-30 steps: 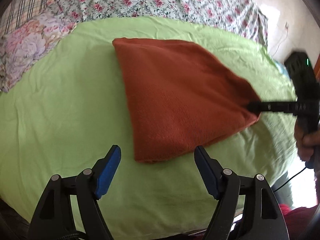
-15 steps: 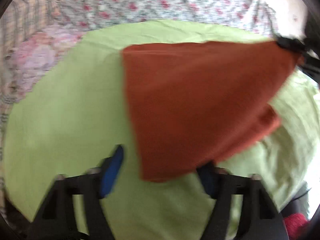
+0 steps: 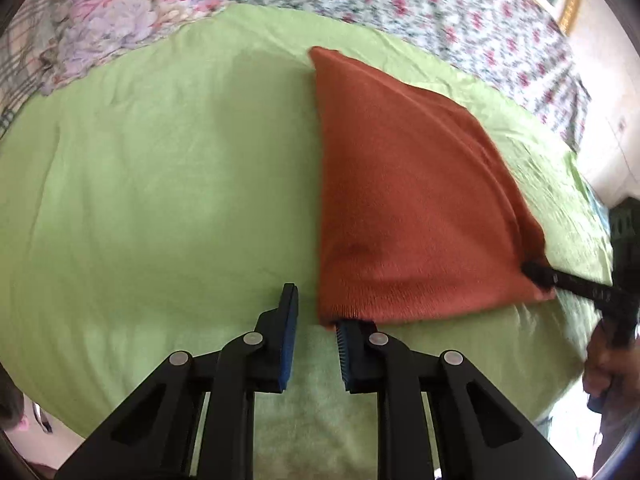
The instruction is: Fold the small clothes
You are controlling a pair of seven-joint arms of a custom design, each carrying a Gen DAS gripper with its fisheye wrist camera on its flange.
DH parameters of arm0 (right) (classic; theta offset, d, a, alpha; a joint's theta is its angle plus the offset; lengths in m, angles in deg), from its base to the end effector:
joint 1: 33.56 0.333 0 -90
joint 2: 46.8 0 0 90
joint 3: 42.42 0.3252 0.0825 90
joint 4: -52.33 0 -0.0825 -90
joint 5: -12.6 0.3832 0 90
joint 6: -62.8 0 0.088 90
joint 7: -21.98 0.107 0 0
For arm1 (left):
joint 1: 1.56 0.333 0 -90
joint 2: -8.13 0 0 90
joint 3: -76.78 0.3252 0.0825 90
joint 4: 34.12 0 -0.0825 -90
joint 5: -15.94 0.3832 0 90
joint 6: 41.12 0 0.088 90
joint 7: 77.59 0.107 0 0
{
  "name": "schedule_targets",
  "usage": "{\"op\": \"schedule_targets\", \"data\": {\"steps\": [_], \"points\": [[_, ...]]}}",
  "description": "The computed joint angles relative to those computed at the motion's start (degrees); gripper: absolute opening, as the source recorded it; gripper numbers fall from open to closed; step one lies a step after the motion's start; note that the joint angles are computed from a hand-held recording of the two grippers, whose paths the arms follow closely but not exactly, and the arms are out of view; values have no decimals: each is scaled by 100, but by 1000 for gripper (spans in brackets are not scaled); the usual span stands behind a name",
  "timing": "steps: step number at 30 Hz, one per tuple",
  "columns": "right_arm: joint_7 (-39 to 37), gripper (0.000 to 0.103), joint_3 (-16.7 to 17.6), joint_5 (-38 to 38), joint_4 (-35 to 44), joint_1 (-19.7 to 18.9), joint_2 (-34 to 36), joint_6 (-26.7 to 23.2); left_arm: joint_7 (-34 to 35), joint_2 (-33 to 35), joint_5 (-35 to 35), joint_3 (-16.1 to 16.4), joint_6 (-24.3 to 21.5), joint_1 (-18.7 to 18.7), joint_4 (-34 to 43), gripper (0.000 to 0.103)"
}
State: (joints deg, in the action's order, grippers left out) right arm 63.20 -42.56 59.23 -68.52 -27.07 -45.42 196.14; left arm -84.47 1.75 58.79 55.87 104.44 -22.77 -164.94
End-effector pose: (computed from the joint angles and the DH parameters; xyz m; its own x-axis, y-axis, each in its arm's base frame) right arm 0.5635 0.0755 0.4381 0.4855 -0.7789 -0.3970 -0.8366 -0.2821 -0.4696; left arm 0.3841 -0.3627 0.4417 0.3120 -0.9243 0.2197 -0.7321 -0.3813 -0.5644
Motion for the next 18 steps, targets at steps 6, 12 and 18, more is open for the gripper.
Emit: {"op": "schedule_targets", "data": {"steps": [6,12,18], "points": [[133,10,-187,107,303,-270,2,-877,983,-688,-250,-28,660,66,-375,17],[289,28,-168,687,933,-402,326,-976,1040,-327,365,-235,1234,607,77,22],[895,31,164,756,2045,-336,1207,-606,1615,427,182,71,1437,354,537,24]]}}
